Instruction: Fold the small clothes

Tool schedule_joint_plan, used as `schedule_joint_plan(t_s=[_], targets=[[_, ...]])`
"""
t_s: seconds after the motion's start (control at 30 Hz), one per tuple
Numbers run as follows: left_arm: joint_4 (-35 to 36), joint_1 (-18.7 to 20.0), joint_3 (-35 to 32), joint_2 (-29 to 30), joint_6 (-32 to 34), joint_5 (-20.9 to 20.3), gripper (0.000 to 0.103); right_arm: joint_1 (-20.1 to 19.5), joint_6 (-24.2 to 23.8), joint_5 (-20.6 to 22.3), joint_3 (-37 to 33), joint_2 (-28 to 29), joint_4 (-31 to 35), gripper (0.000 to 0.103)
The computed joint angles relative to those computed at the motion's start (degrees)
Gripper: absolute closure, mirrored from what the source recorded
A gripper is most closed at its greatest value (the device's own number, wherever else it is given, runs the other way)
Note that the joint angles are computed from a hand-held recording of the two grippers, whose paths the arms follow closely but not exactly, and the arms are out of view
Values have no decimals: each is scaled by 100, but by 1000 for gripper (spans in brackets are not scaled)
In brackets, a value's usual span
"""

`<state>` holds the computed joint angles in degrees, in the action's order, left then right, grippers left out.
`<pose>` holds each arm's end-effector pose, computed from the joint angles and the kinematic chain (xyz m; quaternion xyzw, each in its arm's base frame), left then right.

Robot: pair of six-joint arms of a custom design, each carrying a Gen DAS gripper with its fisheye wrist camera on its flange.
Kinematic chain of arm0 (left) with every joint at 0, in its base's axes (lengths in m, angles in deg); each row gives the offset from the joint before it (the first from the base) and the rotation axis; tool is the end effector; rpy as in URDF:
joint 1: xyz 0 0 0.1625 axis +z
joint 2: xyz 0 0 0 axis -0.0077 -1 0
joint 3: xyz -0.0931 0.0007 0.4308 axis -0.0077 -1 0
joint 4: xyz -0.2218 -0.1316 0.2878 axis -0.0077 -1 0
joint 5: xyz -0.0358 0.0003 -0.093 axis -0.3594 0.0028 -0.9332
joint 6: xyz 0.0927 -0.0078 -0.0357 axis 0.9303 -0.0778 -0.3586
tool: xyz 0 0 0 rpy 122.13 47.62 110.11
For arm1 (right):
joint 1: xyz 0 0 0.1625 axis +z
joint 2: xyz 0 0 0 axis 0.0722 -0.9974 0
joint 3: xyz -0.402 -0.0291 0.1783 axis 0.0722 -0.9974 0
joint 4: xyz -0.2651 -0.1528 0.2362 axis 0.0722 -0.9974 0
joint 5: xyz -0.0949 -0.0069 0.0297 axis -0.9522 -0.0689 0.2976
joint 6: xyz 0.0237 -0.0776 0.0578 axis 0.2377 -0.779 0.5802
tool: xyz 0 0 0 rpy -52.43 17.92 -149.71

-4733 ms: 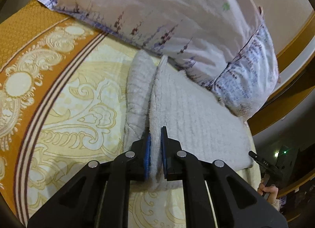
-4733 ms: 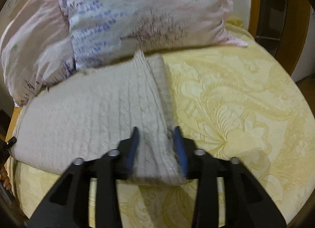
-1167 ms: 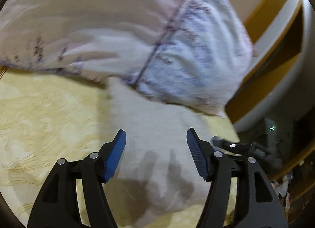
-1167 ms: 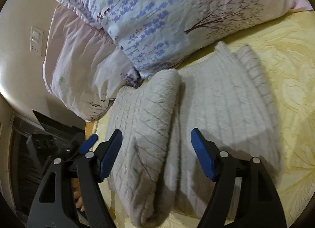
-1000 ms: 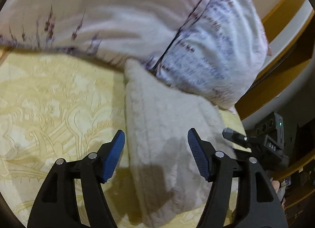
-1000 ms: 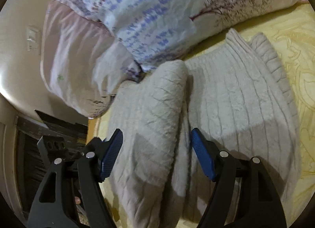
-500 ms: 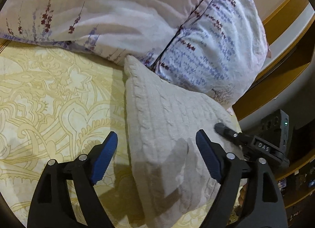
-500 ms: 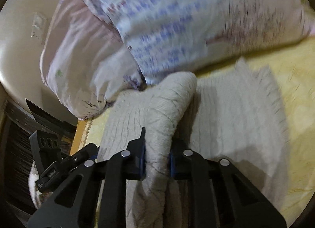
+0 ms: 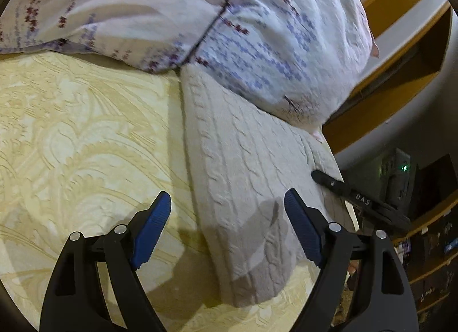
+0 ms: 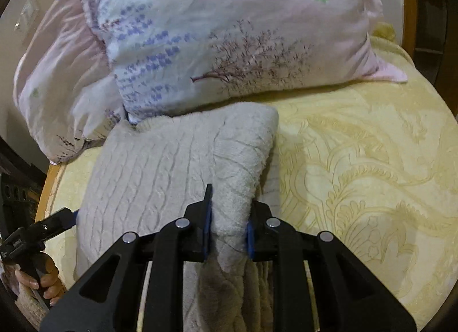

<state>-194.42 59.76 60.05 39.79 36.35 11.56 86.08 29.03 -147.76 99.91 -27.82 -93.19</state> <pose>-0.2319 -0.7047 0.1238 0.1070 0.9606 -0.2538 0.0380 0.1014 -0.7184 0.3076 0.0845 -0.9275 0.2953 0.2130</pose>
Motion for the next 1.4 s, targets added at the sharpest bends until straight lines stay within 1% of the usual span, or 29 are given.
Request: schedule_joint_plan(t_s=[0.03,0.07,0.1,0.13,0.2,0.23,0.33,0.4,0.43,0.47,0.5,0.53,0.57,0.6,0.67,0.73,0.87,0.93,1.0,1.03,1.1,1.13,1.17,1.2,1.27,1.3,1.33,1.4], targets=[[-8,-13,6,15,21,-8,21,1,-112,184,76,-63,-169,85],[-12,-29,9,28,34,3,21,7,-173,250,124,-101,-252,85],[-13,-44,24,32,51,11,21,19,-229,267,159,-122,-330,85],[-19,-51,40,31,67,-3,21,27,-253,186,146,-86,-363,85],[-11,-73,61,37,103,2,21,-18,-154,-81,16,34,-167,85],[4,-83,60,45,108,14,21,-47,-77,-82,-8,67,-110,85],[11,-88,83,34,95,-11,21,-177,150,266,26,10,-32,84],[2,-85,89,19,73,-7,21,-172,206,262,-2,-3,88,80],[-6,-75,92,5,54,-21,21,-168,242,289,-18,-38,184,76],[-27,-49,75,-10,24,-69,21,-181,277,355,-30,-77,248,68],[-33,-24,47,-13,0,-104,21,-178,333,392,31,-139,238,62],[-3,9,-27,-1,-47,-135,21,-227,382,563,64,-241,222,47],[26,46,-117,20,-105,-169,21,-249,456,715,64,-294,211,39],[54,83,-214,48,-142,-214,21,-287,542,859,12,-321,260,39],[156,161,-433,117,-211,-296,21,-377,839,1142,-280,-295,610,39],[312,251,-745,245,-360,-342,21,-466,1114,1388,-660,-140,1007,39],[755,391,-1489,587,-642,-355,25,-613,1484,1632,-1461,264,1765,39],[969,447,-1884,782,-710,-371,27,-673,1572,1796,-1787,452,2066,39],[1236,502,-2280,981,-774,-433,31,-718,1632,1906,-2065,611,2308,40],[1331,532,-2443,1069,-810,-521,33,-737,1684,1967,-2272,731,2504,46],[1503,582,-2740,1237,-853,-676,44,-742,1674,1927,-2465,856,2665,62],[1536,595,-2826,1293,-864,-720,48,-732,1543,1906,-2502,888,2706,70],[1554,612,-2918,1360,-886,-771,61,-719,1441,1893,-2470,879,2645,76],[1564,616,-2964,1392,-889,-767,73,-691,1244,1864,-2356,827,2478,79],[1464,608,-2966,1416,-808,-722,86,-648,997,1918,-2147,728,2125,92],[1388,601,-2933,1408,-745,-735,90,-649,866,2087,-2008,650,1928,92],[1280,591,-2882,1387,-665,-748,90,-639,664,2291,-1782,524,1594,92],[843,550,-2637,1306,-413,-843,91,-605,263,2509,-1453,349,1082,93]])
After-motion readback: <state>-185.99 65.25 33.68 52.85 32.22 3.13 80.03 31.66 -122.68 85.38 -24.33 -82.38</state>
